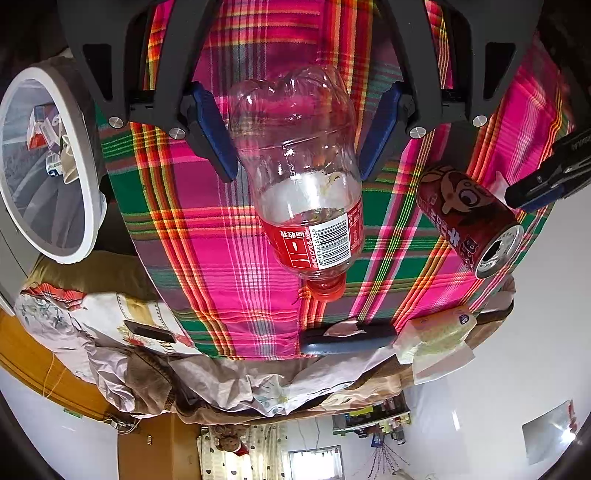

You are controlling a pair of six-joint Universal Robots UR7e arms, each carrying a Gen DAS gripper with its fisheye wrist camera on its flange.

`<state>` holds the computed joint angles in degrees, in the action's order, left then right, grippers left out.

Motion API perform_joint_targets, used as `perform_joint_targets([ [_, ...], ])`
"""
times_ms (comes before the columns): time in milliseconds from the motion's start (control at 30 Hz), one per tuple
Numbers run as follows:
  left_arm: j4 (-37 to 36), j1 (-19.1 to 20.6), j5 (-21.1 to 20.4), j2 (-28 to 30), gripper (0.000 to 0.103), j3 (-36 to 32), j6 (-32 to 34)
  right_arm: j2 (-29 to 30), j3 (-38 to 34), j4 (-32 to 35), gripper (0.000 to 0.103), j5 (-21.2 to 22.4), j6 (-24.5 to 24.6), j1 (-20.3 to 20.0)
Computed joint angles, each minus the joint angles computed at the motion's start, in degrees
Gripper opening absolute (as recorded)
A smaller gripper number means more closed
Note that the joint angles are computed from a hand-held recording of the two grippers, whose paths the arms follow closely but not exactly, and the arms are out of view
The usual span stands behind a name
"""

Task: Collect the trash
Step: 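Grasp clear red-labelled plastic cup with left tool while right tool grasps clear water bottle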

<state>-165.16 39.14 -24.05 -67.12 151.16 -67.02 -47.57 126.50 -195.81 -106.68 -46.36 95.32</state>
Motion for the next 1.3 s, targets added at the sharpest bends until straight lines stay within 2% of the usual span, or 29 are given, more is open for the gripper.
perform_joint_targets([
  [67, 1.14, 1.19, 0.0, 0.66, 0.072, -1.19, 1.9, 0.18, -0.11, -0.19, 0.07, -0.08, -0.25, 0.06],
  [167, -7.58, 3.71, -2.75, 3.13, 0.072, -1.73, 9.39, 0.23, -0.17, -0.26, 0.07, 0.09, -0.48, 0.0],
  [333, -10.42, 5.95, -3.87, 3.93, 0.072, -2.43, 12.19, 0.08, -0.51, 0.71, 0.07, 0.53, -1.02, -0.04],
  [467, -13.41, 5.6, -4.32, 4.59, 0.072, -2.05, 13.48, 0.08, -1.11, 2.23, 0.07, 1.33, -2.16, 0.02],
  [567, -12.17, 5.71, -4.13, 4.93, 0.071, -2.6, 13.23, 0.44, -1.48, 2.3, 0.07, 1.03, -3.1, 0.42],
  [667, -10.67, 5.47, -4.29, 4.89, 0.064, -2.92, 13.15, 1.21, -1.97, 1.9, 0.07, 0.42, -3.93, 0.74],
  [800, -5.95, 4.96, -3.61, 4.37, 0.046, -3.51, 11.19, 1.19, -2.49, 3.34, 0.07, 0.38, -3.65, 0.87],
  [900, -7.48, 5.16, -4.34, 4.29, 0.045, -3.44, 12.03, 1.02, -2.39, 3.69, 0.07, 0.9, -3.54, 0.71],
  [1067, -4.88, 4.56, -4.01, 4.21, 0.045, -3.76, 10.15, 0.56, -2.08, 3.75, 0.07, 2.15, -2.89, 0.15],
  [1300, -1.32, 2.38, -2.84, 3.17, 0.045, -2.92, 4.82, 0.02, -1.98, 4.11, 0.065, 4.26, -1.43, -0.8],
])
